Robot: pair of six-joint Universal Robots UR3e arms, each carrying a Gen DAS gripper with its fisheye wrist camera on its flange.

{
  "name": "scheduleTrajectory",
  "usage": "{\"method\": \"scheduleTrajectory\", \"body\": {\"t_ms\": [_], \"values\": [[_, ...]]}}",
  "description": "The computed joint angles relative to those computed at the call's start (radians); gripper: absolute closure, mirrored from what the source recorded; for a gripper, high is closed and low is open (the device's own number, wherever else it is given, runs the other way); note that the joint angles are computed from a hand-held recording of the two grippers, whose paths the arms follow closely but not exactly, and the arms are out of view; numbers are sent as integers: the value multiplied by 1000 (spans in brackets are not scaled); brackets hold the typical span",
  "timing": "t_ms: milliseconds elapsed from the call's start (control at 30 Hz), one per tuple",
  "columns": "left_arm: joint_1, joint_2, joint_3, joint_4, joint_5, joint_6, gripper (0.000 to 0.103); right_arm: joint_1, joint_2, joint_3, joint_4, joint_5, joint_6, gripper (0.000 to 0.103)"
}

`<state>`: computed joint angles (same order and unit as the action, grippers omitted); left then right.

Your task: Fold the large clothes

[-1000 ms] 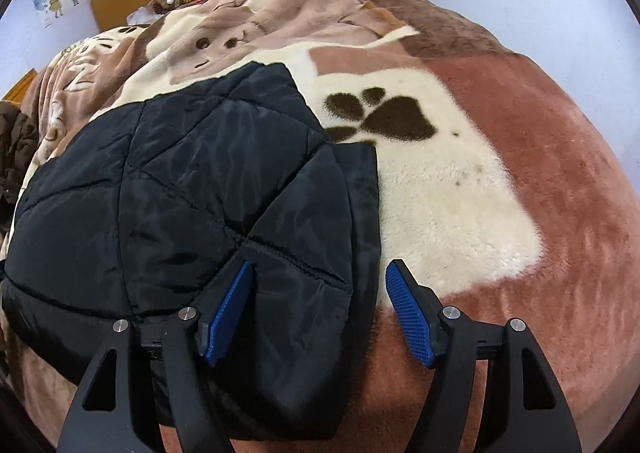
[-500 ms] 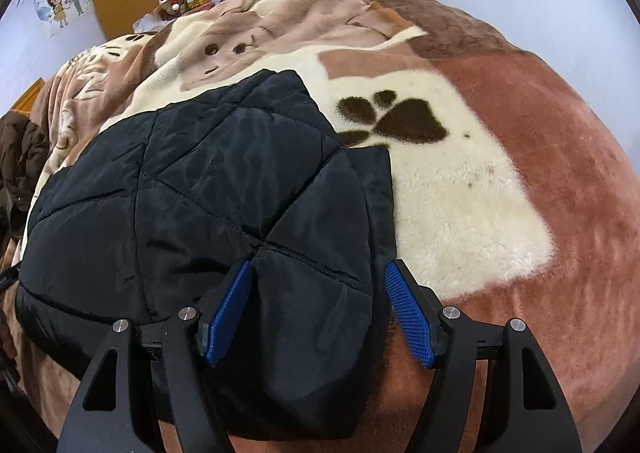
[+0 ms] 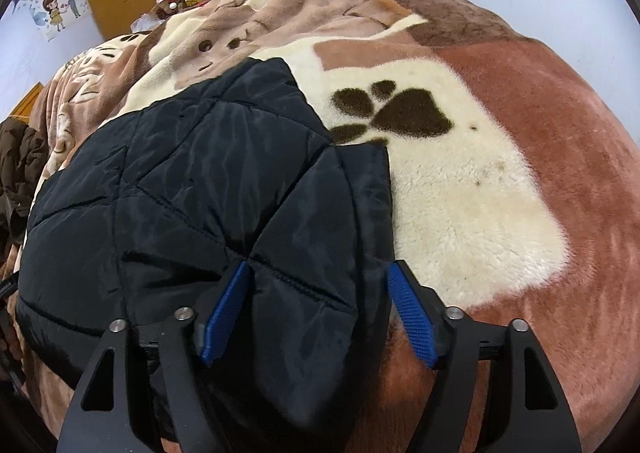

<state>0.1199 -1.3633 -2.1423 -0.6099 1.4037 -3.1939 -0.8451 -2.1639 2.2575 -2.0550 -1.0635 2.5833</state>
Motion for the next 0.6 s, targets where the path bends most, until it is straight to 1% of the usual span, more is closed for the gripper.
{"method": "scheduleTrajectory", "body": {"t_ms": [67,133,267,333,467,600], "values": [[29,-19,2,1,-45,12,30,-2,42,-17,4,14,3,31],[72,-38,9,-14,-117,29,30,-2,78,-32,8,27,3,30],[157,-77,30,-74,-270,86,29,-28,171,-88,73,81,-28,29],[188,-104,49,-113,-330,111,26,-37,222,-120,109,104,-43,26],[227,-146,64,-153,-414,157,20,-68,315,-176,207,158,-88,20],[263,-117,-8,-126,-466,149,19,-116,345,-173,311,212,-128,19]]}}
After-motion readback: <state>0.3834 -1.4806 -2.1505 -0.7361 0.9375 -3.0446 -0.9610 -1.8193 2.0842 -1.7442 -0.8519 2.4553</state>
